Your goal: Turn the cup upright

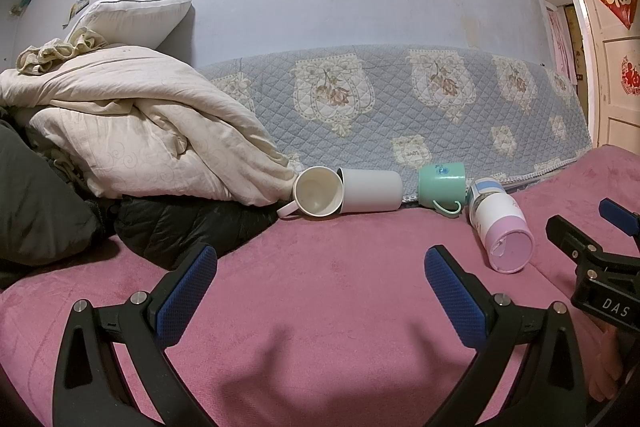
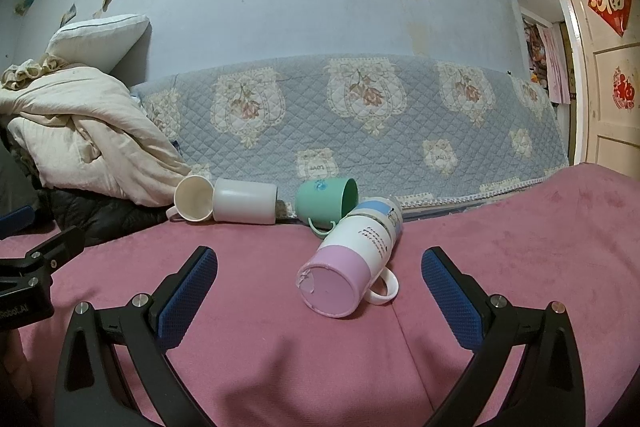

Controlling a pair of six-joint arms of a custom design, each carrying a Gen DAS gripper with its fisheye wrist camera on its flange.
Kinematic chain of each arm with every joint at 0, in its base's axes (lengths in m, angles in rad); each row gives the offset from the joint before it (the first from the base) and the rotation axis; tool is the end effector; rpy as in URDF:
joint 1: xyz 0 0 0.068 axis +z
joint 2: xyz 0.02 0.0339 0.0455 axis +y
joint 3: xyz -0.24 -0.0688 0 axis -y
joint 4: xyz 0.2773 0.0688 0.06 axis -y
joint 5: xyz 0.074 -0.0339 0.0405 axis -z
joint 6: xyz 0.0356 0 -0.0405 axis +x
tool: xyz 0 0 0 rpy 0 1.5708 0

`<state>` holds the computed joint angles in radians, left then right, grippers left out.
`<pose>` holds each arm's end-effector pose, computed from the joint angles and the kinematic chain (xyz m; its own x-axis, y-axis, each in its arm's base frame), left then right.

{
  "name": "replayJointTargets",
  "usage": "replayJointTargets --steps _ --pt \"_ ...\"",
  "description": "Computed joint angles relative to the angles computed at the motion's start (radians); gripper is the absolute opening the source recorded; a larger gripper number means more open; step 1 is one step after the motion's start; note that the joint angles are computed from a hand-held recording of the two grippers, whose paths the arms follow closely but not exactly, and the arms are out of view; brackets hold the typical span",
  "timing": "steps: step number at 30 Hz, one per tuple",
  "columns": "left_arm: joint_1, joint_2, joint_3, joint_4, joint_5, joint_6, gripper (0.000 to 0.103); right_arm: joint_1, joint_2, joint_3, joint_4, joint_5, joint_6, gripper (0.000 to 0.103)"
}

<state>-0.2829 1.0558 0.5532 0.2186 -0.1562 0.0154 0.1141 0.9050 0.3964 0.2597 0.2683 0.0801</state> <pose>0.2690 -0.0724 0.2108 -0.2670 0.0935 -0.9592 0.1365 0.9889 0.0584 0.2476 0.0189 0.1929 -0.2323 0.0510 -0.9713 0.1646 0.9863 0.0125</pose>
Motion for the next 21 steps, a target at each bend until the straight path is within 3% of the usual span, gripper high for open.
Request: replayJointTargets --steps 21 --pt "0.002 0.012 -0.003 0.009 0.001 0.003 0.103 -0.012 0.001 0.001 -0.006 -0.009 0.012 0.103"
